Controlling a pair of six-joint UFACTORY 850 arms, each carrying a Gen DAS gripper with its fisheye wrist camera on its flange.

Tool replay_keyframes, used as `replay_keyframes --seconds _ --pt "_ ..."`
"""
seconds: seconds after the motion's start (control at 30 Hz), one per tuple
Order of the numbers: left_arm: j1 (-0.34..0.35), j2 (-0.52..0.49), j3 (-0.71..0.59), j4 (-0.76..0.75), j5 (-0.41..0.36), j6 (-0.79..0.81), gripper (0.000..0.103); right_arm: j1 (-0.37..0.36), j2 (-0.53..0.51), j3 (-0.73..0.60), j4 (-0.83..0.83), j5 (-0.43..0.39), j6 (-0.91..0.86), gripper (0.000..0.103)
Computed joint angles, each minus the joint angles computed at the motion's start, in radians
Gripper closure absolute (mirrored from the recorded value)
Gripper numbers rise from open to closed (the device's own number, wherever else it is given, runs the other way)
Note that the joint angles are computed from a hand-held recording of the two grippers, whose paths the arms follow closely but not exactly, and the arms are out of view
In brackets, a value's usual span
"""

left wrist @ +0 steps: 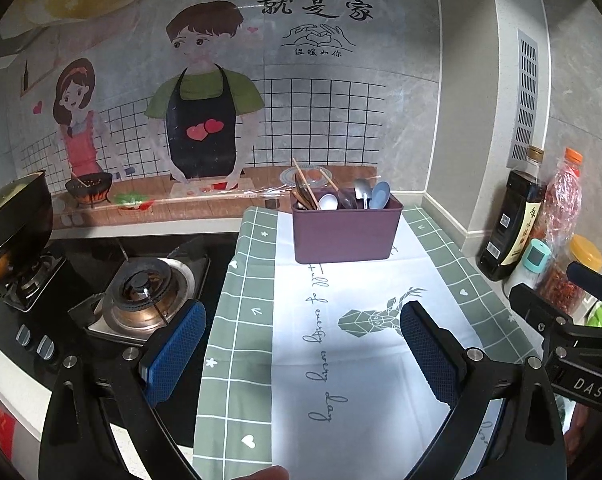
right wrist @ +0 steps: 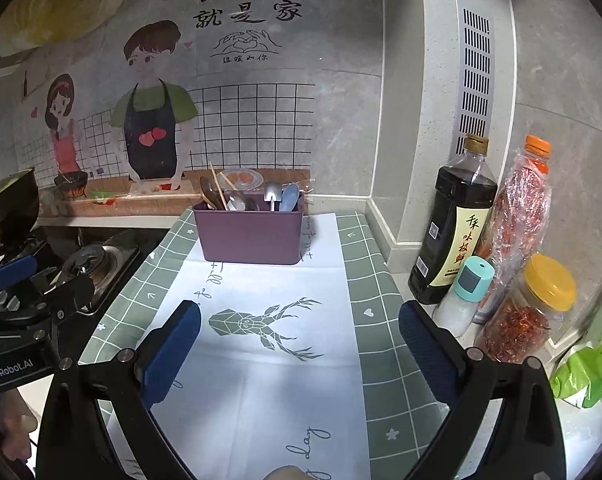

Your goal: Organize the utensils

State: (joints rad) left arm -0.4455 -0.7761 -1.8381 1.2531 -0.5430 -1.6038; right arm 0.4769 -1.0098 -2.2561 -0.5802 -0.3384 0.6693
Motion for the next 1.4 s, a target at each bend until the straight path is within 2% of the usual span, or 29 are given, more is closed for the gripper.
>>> replay_keyframes --seconds 0.03,0.27,1.4 --pt "0.000 -0.001 -0.001 -0.002 0.002 0.004 0.005 -0.001 0.001 0.001 0.003 0.002 -0.002 0.004" --pt "-0.001 0.007 0.010 -0.004 0.002 0.006 0.005 -0.010 -0.007 -0.012 0.064 0.004 -0.057 0.004" --pt "0.003 0.005 0.012 0.002 0.007 -0.004 0.005 -0.008 -0.028 -0.048 0.119 -0.008 -0.136 0.003"
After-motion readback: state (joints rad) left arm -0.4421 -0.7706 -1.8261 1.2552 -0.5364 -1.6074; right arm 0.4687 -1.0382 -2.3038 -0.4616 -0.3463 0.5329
